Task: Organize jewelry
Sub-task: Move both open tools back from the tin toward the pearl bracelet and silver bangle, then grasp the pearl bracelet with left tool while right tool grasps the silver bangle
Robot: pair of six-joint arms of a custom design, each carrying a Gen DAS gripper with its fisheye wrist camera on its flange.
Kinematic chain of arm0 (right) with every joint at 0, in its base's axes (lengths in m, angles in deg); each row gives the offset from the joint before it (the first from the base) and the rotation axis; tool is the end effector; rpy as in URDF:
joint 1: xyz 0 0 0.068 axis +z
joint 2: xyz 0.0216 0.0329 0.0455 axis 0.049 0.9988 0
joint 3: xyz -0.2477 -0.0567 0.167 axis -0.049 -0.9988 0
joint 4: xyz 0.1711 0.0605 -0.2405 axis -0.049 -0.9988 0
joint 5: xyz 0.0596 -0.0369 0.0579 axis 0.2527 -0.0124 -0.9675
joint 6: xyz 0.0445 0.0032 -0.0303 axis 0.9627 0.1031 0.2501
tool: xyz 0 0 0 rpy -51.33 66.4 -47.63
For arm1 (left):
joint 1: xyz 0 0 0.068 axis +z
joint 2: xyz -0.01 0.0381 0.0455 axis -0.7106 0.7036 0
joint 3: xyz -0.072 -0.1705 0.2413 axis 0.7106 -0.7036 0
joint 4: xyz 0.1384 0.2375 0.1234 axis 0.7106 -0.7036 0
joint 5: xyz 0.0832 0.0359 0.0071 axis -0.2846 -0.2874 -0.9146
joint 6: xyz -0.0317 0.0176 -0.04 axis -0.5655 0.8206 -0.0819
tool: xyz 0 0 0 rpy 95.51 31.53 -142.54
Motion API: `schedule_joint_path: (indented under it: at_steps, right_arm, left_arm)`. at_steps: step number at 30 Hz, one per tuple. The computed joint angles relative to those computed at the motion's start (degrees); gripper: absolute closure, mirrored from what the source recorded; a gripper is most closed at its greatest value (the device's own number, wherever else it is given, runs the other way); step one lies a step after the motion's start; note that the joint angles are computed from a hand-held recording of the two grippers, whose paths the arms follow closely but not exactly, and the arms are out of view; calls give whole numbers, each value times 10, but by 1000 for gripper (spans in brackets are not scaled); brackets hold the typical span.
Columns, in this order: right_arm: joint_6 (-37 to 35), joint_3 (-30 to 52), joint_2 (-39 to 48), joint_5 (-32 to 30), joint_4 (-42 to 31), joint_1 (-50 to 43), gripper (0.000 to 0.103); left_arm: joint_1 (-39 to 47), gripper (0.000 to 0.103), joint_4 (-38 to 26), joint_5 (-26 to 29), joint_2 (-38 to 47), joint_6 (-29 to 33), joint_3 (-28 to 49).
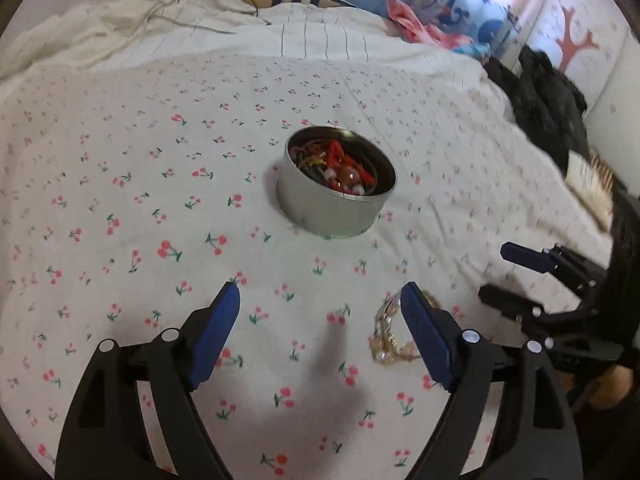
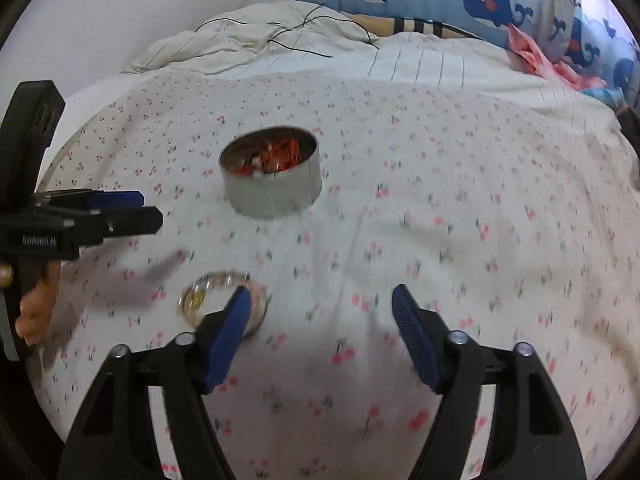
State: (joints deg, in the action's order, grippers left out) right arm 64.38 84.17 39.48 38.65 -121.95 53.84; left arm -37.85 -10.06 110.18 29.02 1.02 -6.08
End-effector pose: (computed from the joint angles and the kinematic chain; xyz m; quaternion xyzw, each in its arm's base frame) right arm 0.1862 0.2019 0.2520 0.0348 0.9398 0.0100 0.3399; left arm 0.3126 0.0218 0.2584 0.2814 0.9041 -0.1861 0.2625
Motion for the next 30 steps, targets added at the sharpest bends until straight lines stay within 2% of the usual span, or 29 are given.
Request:
schedule_joint_path:
  at_steps: [3, 7, 14, 17, 20, 22, 24, 27, 30]
  right_arm:
    - [-5, 17, 37, 12, -7, 13, 59]
    - [-24, 33, 76, 5, -4, 7, 60]
    - [-55, 49, 122, -30, 4, -15, 60]
    - [-70, 83, 167, -1, -28, -3, 60]
    - [-43, 122, 205, 73, -96, 16, 60]
    - [-7, 127, 202, 97, -130, 16, 65]
    - [35, 124, 193, 113, -170, 5, 66]
    - [52, 58, 110, 50, -109, -41, 66]
    - [44, 33, 84, 17, -70, -57, 66]
  left_arm:
    - [0, 24, 23, -16, -15, -6, -12]
    - [17, 24, 14, -7, 7, -42, 17]
    - [21, 23, -10, 5, 24, -54, 36]
    - [15, 23, -5, 0, 15, -50, 29]
    - [10, 22, 0, -7, 11, -48, 24]
    - [7, 22, -3, -12, 15, -43, 24]
    - [-1, 22, -10, -16, 17, -26, 20]
    - [-26, 22, -4, -24, -4, 10, -9]
    - [-73, 22, 48, -51, -56, 34, -72]
